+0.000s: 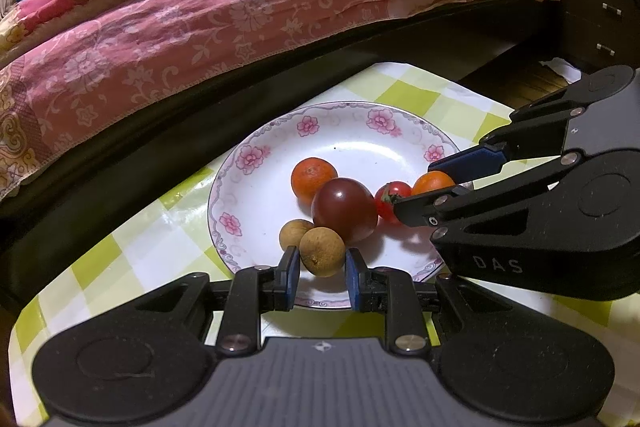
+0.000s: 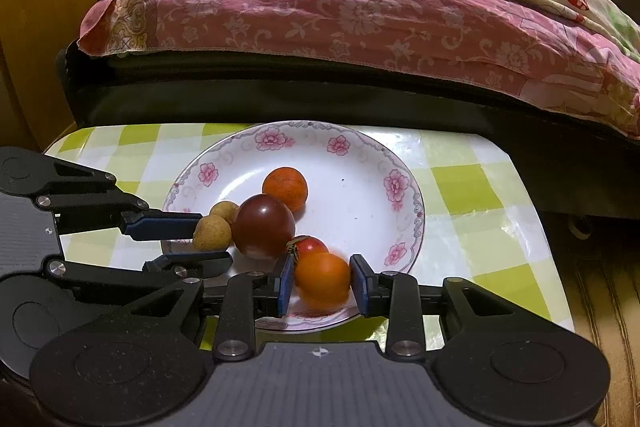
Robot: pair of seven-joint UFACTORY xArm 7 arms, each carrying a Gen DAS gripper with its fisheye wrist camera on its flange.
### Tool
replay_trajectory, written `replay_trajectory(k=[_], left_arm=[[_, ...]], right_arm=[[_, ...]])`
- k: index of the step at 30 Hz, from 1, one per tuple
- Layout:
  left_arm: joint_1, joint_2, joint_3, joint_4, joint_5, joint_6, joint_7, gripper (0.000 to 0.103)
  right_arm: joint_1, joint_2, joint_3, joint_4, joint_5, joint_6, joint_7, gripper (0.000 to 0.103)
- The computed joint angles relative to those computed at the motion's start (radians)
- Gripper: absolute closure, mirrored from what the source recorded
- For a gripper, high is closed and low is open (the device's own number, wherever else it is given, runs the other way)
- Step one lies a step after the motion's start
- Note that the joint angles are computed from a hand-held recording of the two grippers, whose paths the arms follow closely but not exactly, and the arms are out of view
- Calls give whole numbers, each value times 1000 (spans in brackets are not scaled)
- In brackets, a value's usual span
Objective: Organize fruits
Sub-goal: 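Carry the tan fruit and the mandarin over the plate with both tools, then open the left tool to drop the tan fruit while the right tool releases the mandarin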
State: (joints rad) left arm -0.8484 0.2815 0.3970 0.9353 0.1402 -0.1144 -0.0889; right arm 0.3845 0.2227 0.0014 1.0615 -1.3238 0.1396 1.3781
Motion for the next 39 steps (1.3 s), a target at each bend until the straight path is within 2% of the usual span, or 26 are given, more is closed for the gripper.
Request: replay_trajectory(k=[12,27,34,39], left_arm=[[-32,-2,35,6,46,17,-42,68],[-113,-14,130,-3,120,20,-125,64],[-107,-22,127,-3,155,26,-154,63],[-123,-23,149,2,209,41,-206,63]], right_arm=[[2,-9,4,3,-60,14,55,74],[-30,-23,39,2,-132,30,145,73],[-38,-26,47,1,-142,35,154,73],[-39,-28,51,-1,-148,43,166,73]])
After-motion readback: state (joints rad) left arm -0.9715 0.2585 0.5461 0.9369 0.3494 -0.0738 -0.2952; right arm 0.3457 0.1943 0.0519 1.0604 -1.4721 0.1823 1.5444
